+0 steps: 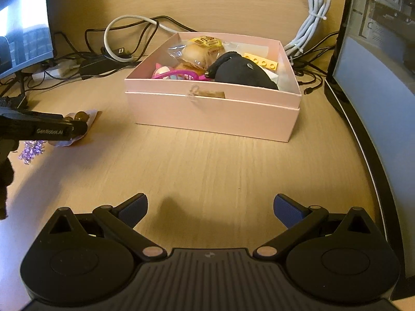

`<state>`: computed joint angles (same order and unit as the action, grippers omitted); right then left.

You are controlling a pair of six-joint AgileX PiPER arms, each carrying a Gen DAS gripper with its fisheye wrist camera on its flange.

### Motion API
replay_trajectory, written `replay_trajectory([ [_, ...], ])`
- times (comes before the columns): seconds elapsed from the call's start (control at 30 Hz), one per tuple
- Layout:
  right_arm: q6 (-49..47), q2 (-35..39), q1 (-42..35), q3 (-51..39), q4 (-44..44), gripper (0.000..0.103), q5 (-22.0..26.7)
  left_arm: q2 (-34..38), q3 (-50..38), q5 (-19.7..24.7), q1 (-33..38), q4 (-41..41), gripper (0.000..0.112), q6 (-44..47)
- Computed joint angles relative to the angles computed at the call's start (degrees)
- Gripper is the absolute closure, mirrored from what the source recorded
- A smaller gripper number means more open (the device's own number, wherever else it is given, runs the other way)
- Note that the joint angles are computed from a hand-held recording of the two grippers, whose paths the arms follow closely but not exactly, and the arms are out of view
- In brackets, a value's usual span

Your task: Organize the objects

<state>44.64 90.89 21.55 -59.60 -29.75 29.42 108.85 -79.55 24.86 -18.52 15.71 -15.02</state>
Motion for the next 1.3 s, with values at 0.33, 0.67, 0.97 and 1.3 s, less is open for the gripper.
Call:
replay_trajectory([
  [0.33, 1.17, 1.89, 4.75, -3.81, -1.06, 0.0, 1.09, -10.53, 7.81, 1.38, 5.25, -19.96, 0.054, 14.15],
  [0.67, -4.97, 11.84, 13.94, -18.27, 3.73, 0.0, 3.08, -24.89, 18.05, 6.37, 21.83, -24.83, 0.054, 19.46],
  [0.97, -14.81, 30.82, 21.93, -46.39, 9.32, 0.0, 12.62, -28.51, 20.32, 13.49, 37.67, -35.85, 0.054, 32.51],
  [1.3, -14.38, 46.02, 21.8, -71.74, 12.36, 0.001, 27.49, -28.84, 20.91, 17.3, 45.28, -45.16, 0.054, 45.73],
])
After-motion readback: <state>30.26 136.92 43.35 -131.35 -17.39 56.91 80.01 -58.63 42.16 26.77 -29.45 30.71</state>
